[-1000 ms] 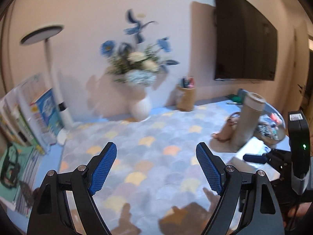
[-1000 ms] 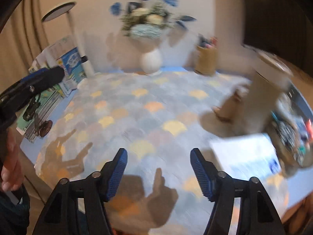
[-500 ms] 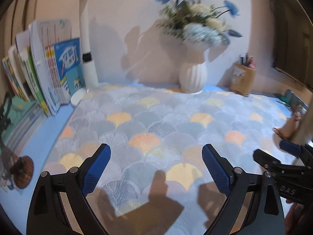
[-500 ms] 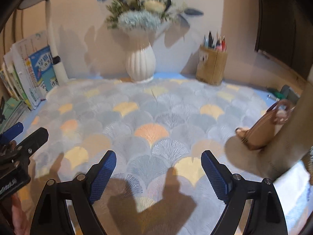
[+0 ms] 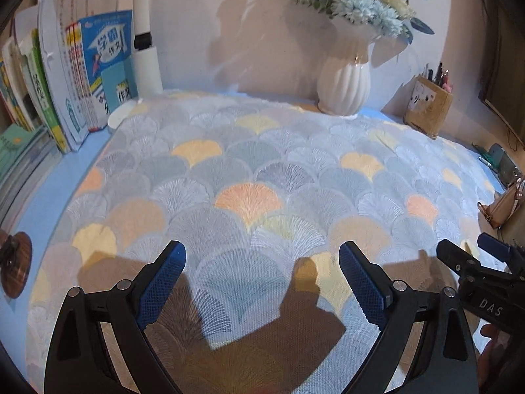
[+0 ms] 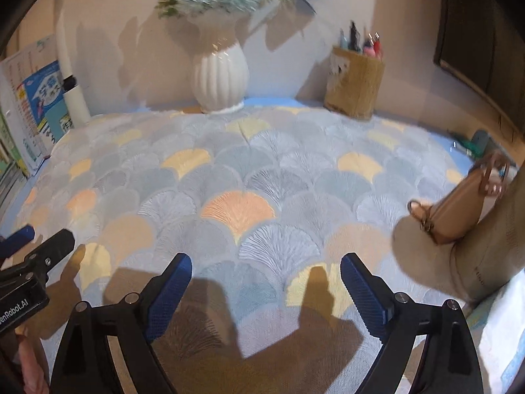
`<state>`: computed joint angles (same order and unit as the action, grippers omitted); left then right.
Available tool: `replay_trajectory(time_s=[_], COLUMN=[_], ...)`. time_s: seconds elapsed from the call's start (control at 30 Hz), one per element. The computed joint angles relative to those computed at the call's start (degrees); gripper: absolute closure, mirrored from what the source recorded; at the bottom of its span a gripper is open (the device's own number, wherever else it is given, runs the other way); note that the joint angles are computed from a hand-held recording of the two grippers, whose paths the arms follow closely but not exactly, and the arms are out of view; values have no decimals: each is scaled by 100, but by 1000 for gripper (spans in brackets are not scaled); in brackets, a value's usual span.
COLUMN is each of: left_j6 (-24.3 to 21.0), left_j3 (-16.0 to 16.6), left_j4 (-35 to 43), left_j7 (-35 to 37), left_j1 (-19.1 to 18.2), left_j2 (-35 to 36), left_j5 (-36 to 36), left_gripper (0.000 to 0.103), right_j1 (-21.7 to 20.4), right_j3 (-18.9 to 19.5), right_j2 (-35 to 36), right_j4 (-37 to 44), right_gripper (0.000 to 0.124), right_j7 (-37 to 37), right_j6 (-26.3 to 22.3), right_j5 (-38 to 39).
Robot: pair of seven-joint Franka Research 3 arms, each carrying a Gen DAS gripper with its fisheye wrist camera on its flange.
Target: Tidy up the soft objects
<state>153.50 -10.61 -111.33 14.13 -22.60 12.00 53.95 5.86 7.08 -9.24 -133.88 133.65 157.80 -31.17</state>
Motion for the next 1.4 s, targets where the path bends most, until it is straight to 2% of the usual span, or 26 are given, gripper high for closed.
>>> replay_trajectory(time_s=[0.17,0.4,0.63,1.4], left_j6=[-80,-149,-247,-183], left_j3=[-3,-14,-19,-12], left_j4=[24,44,101,95], left_j7=[88,117,181,412], left_j1=[-15,-35,-48,-17], left_j2=[18,26,55,80], left_j5=[-92,-56,-83,-347], left_gripper=[9,9,9,9], right_j1=[135,107,171,130], right_j3=[-165,-81,-162,-138], right_j2=[127,97,132,93], right_j4=[70,73,90,61], right_gripper=[32,32,32,29], right_j7=[-514,-317,-558,-509], right_j6=[-156,-224,-239,-265], right_j5=[781,469,786,752])
